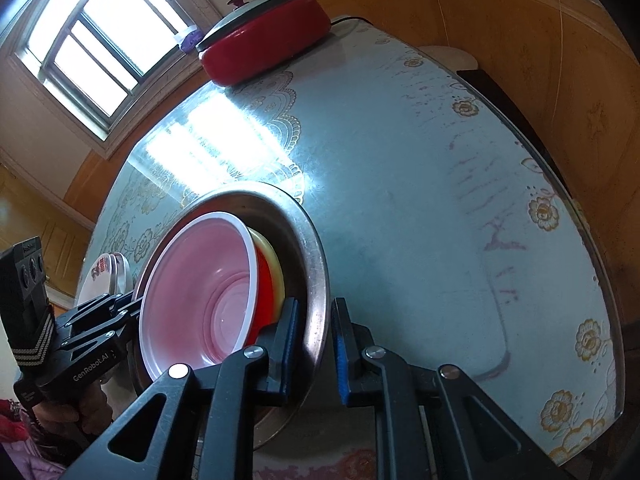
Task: Organize plates and bowls
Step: 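Lift the steel bowl with nested bowls and carry it over the plate stack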
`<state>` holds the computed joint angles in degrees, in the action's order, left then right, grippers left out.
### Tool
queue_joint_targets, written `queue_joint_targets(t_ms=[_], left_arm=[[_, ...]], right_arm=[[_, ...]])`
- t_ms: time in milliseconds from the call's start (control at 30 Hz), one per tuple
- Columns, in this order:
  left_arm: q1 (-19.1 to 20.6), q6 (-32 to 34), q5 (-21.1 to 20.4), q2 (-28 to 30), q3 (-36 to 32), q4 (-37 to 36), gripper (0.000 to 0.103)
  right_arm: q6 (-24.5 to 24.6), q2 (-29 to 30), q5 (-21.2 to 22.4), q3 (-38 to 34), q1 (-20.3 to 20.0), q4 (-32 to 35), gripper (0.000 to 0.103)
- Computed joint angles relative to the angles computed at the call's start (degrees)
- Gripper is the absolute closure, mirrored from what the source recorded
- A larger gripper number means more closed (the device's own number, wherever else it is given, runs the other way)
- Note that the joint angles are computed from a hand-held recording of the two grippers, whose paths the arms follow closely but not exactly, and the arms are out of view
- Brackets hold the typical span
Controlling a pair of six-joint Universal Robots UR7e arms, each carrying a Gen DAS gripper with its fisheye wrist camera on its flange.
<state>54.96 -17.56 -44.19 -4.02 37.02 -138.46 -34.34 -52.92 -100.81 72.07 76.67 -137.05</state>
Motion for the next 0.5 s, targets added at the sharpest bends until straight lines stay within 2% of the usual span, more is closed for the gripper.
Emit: queue_joint_targets(t_ms=[167,300,400,500], left_arm=[[-0.1,1.8,0.4,0.3,0.0,-1.2,0.083],[0.0,0.9,-2.5,-0.8,2.3,-3.1,0.084],[-0.2,1.6,-2.8,-1.3,4.1,-5.3,0.084],[-0.3,0.7,-2.8,-1.5,4.6,-5.9,0.084]], right_arm=[[-0.6,-0.6,-1.8,2.0,0.5,-3.5,0.087],[-2.3,-1.4,-1.6,3.5,0.3,-5.0,0.091],[-3.1,-1.8,0.2,2.7,-0.4,-1.9,0.091],[-1.1,-1.5,2.5,0.2,-1.4,3.1,0.087]])
